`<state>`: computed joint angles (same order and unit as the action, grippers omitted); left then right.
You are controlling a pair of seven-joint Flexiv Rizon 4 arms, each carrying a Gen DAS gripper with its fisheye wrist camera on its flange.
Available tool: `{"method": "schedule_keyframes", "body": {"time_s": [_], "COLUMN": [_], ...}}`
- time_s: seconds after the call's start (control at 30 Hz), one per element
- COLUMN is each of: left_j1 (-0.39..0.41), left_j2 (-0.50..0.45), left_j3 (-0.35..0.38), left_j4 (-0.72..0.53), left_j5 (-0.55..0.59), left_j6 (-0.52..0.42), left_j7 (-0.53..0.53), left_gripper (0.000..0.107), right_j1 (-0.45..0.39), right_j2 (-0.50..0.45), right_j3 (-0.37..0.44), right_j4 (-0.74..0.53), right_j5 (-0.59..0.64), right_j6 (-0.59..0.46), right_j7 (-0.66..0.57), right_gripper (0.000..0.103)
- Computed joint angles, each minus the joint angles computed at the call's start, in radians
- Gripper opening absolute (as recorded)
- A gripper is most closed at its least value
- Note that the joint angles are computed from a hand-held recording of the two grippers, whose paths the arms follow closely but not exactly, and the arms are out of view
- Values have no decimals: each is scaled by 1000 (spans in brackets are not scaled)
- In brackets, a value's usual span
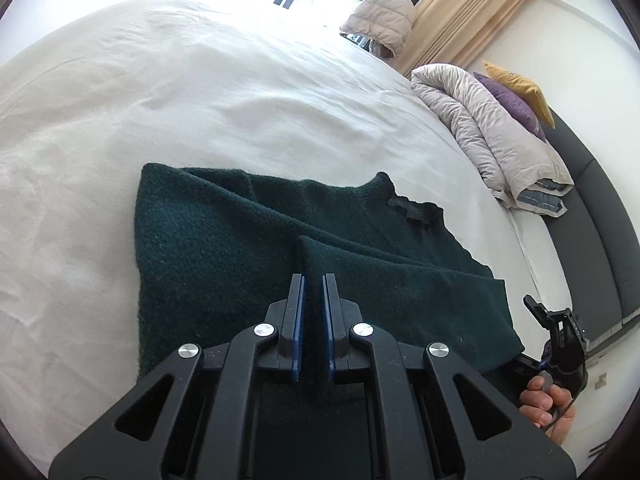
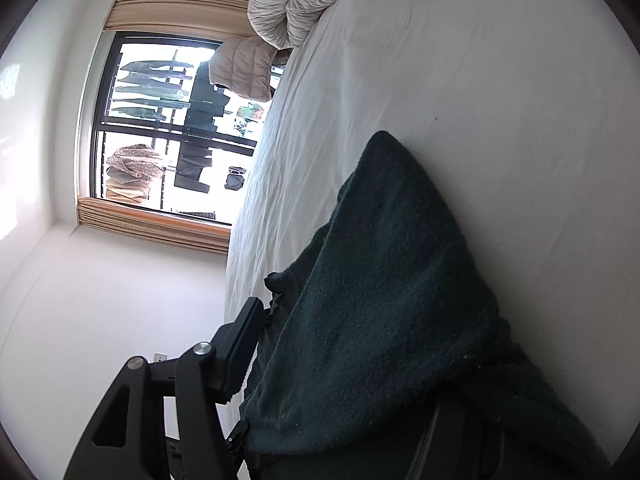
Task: Fold small clothes
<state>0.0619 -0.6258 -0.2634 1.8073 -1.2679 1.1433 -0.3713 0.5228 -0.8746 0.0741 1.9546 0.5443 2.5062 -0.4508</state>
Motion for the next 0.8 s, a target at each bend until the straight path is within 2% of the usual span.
{"method": "schedule_keyframes", "body": {"time_s": [0.13, 0.2, 0.27, 0.33, 0.43, 0.47, 0.6, 0.67, 0.73, 0.8], "left_j1": [6, 12, 2, -25, -66, -81, -151, -171, -178, -140], "left_j2": [-26, -5, 29, 67, 120, 127, 92, 50, 3, -14], "left_j3": [17, -7, -28, -52, -50, -40, 17, 40, 56, 5], "left_j4": [-5, 25, 52, 66, 83, 90, 83, 65, 46, 42], "left_j5": [53, 13, -55, -192, -298, -281, -139, -30, 79, 48], "left_j6": [1, 33, 78, 142, 126, 111, 92, 108, 124, 146], "left_j7": [-45, -2, 75, 220, 353, 368, 315, 238, 161, 202], "left_gripper": [6, 6, 6, 6, 6, 6, 6, 6, 6, 6], "right_j1": [20, 34, 49, 65, 78, 83, 131, 224, 338, 409], "right_j2": [-4, 4, 20, 39, 47, 51, 93, 156, 217, 261], "right_j3": [-11, -19, -24, -21, -1, 4, 14, -47, -151, -245], "right_j4": [2, 7, 19, 33, 55, 62, 92, 94, 80, 51], "right_j5": [9, 11, 20, 47, 70, 82, 158, 275, 405, 497], "right_j6": [-13, -26, -46, -64, -30, -24, -49, -139, -226, -295], "right_j7": [-29, -56, -81, -92, -83, -81, -90, -196, -364, -533], "right_gripper": [63, 63, 63, 64, 68, 68, 68, 68, 68, 68]}}
